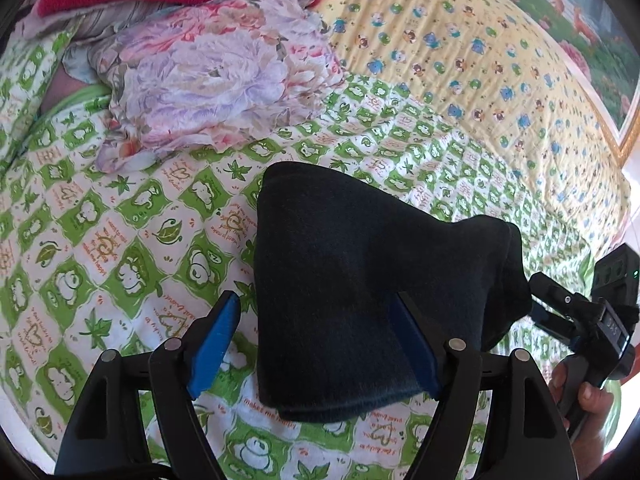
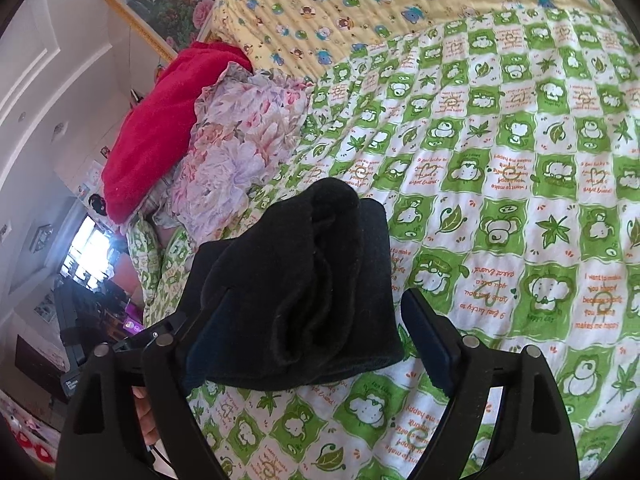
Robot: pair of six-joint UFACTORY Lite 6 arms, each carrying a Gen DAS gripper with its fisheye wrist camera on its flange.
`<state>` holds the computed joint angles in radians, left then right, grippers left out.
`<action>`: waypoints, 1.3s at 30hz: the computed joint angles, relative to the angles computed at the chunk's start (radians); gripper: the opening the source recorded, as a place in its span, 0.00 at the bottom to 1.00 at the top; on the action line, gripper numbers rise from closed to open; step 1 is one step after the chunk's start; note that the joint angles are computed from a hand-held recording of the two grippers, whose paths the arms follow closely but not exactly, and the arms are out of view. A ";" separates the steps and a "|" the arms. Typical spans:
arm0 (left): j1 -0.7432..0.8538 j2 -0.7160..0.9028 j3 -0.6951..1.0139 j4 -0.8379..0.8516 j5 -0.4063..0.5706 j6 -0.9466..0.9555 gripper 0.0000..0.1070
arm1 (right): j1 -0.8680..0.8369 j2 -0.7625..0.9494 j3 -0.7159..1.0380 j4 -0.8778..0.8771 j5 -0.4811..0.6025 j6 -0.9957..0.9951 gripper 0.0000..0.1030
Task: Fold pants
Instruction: 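Open both tools and pull them back from the folded pants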
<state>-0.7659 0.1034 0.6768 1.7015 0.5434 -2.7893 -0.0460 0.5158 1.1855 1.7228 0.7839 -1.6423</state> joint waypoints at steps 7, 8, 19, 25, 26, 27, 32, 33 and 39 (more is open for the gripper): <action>-0.063 -0.007 0.020 -0.149 0.051 0.156 0.74 | 0.025 -0.135 -0.134 0.049 -0.034 -0.150 0.83; -0.071 -0.010 0.021 -0.164 0.057 0.170 0.74 | 0.029 -0.157 -0.154 0.054 -0.038 -0.170 0.84; -0.198 -0.019 0.029 -0.287 0.179 0.284 0.76 | 0.075 -0.321 -0.310 0.130 -0.074 -0.328 0.93; -0.275 0.035 0.079 -0.376 0.255 0.393 0.77 | 0.104 -0.407 -0.417 0.208 -0.102 -0.477 0.97; -0.288 0.049 0.091 -0.398 0.271 0.414 0.77 | 0.108 -0.416 -0.428 0.212 -0.107 -0.487 0.98; -0.298 0.057 0.096 -0.408 0.283 0.423 0.77 | 0.110 -0.425 -0.440 0.215 -0.107 -0.499 0.98; -0.340 0.078 0.095 -0.425 0.306 0.429 0.79 | 0.125 -0.461 -0.498 0.254 -0.125 -0.575 0.99; -0.350 0.085 0.098 -0.431 0.313 0.424 0.79 | 0.127 -0.465 -0.505 0.262 -0.127 -0.585 0.99; -0.368 0.113 0.106 -0.439 0.309 0.412 0.81 | 0.147 -0.482 -0.550 0.337 -0.120 -0.676 0.99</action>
